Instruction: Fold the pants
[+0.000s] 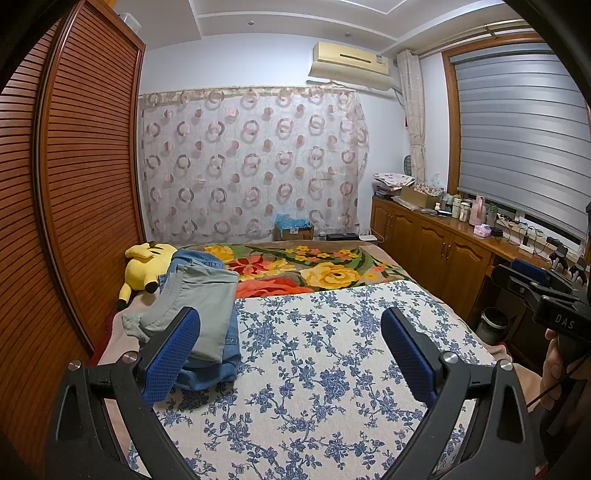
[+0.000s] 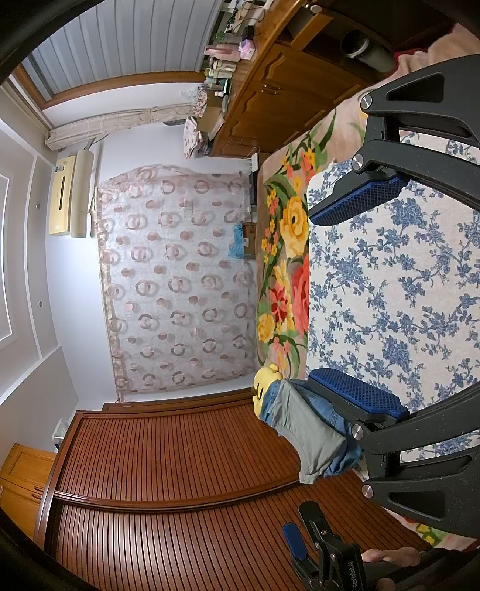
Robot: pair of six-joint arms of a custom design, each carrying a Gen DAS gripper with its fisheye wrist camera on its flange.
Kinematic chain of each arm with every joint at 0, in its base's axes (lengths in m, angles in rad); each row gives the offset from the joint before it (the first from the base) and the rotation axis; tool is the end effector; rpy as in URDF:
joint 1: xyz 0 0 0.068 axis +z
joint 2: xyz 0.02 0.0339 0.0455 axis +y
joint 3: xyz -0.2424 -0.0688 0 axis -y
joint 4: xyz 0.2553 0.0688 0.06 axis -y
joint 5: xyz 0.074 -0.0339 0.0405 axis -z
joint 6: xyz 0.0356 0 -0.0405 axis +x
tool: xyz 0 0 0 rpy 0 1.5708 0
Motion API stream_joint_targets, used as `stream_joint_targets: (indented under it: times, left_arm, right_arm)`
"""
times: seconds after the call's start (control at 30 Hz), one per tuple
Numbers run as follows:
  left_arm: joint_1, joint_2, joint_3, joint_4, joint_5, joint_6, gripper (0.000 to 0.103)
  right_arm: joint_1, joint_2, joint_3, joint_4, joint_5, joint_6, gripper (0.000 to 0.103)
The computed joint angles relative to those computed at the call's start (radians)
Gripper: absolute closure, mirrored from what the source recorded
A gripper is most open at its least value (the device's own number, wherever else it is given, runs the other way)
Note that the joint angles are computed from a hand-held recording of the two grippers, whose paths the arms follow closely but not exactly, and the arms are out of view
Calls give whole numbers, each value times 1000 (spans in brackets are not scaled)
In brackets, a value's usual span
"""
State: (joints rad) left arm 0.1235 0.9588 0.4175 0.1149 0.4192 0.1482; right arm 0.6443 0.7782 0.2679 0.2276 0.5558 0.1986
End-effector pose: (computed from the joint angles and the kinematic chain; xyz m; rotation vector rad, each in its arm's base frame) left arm 0.2275 0.0136 0.1877 0.2909 1.9443 -0.2406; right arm 0.1708 0.1048 0.1822 -0.0214 1.8107 0.0829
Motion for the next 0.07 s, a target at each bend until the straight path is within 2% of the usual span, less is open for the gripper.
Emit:
stream_joint_targets:
  times: [0.07]
  left_arm:
    - [3, 2, 0, 2, 3, 1, 4]
  right_arm:
    - [-1, 0, 1, 1, 0, 0, 22]
